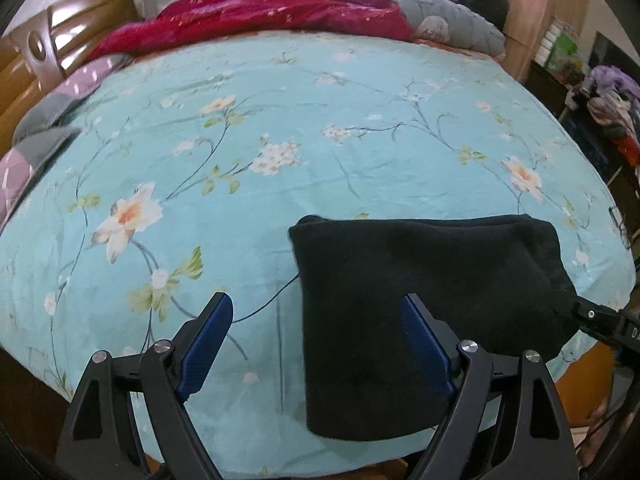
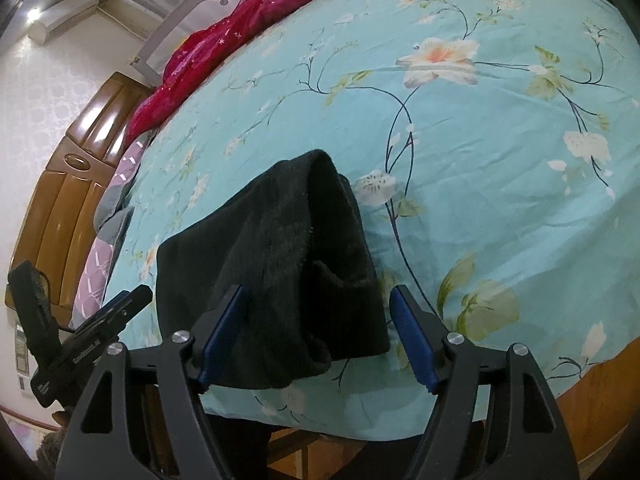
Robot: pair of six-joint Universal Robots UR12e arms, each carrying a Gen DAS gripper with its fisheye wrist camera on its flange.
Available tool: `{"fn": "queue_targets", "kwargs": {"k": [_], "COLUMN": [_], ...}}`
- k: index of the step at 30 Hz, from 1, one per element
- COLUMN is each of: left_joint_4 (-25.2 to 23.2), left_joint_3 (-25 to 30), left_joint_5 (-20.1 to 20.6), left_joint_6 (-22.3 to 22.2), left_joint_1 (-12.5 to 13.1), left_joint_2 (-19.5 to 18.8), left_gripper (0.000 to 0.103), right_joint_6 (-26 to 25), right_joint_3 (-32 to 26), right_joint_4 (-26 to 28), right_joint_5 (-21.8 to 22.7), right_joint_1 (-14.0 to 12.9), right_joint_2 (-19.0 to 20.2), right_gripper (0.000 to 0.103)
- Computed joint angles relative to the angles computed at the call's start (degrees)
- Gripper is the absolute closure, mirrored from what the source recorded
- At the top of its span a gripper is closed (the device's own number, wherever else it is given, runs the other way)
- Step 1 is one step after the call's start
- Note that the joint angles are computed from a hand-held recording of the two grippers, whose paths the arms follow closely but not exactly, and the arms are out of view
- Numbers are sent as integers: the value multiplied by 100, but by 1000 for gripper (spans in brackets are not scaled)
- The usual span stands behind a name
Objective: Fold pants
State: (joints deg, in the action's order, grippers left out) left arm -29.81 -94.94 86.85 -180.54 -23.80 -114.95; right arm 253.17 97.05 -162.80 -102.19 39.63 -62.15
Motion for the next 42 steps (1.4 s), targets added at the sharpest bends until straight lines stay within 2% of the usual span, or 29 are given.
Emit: {"fn": "queue_targets", "kwargs": {"k": [2,5,7,11,13,19,20,21,22,23,25,26,27,28,31,34,35,37,39,40,41,42], "left_joint_4": [-233,-849,-1261,-1748,-1956,-1892,-1770,-1740,-1768,-1739,-1497,-1375,-1222,-1052,-1155,-1387,-1410,-1353,-1124,-1037,-1010,-1040], "left_joint_3": [-6,-32,-68,-156,-117,-31,-29,0,35,31,-57,-103,-154,-201,-163,-117,-98,-70,-30,41,141,319], "left_joint_5": [-276,-1100,-1663,-2825,-3088,-2863,-2728,-2583,-2628,-2741,-2875,-2841,-2697,-2364,-1830,-1925,-1939,-1935,-1960,-1984,-1987,-2092], "left_joint_6": [-272,-730,-980,-1275,-1192,-1359,-1428,-1428,-1405,-1449,-1572,-1580,-1589,-1605,-1478,-1316,-1234,-1009,-750,-516,-284,-19], "left_joint_1": [121,380,526,715,705,544,515,493,510,544,623,643,643,613,534,540,539,554,555,534,509,483], "left_joint_2": [41,108,128,108,54,-84,-99,-108,-122,-115,-38,9,54,99,52,-4,4,65,103,97,72,3], "left_gripper": [17,17,17,17,17,18,33,45,55,65,74,74,75,76,76,75,75,76,71,57,34,28], "right_joint_6": [55,210,249,217,178,407,471,536,614,697,883,827,703,608,630,995,1156,1372,1102,959,886,869], "right_joint_3": [63,222,236,198,160,153,141,127,134,159,157,126,62,8,-78,-30,23,98,75,77,89,89], "right_joint_4": [-103,-661,-816,-1091,-1174,-1574,-1540,-1483,-1606,-1787,-2394,-2758,-3047,-3116,-3157,-2300,-2314,-2665,-2351,-2229,-2173,-2156], "right_joint_5": [-39,56,126,94,79,81,83,90,238,374,412,420,411,435,660,761,834,684,487,312,105,-120], "right_joint_1": [14,56,87,144,149,137,133,129,84,41,13,9,16,17,-4,-28,-37,22,86,134,190,250], "right_joint_2": [-35,-40,-4,112,167,302,324,334,372,394,450,488,519,526,634,660,686,697,572,511,469,451], "right_gripper": [29,29,29,29,29,33,44,62,69,72,73,73,73,73,73,73,73,72,60,55,45,41]}}
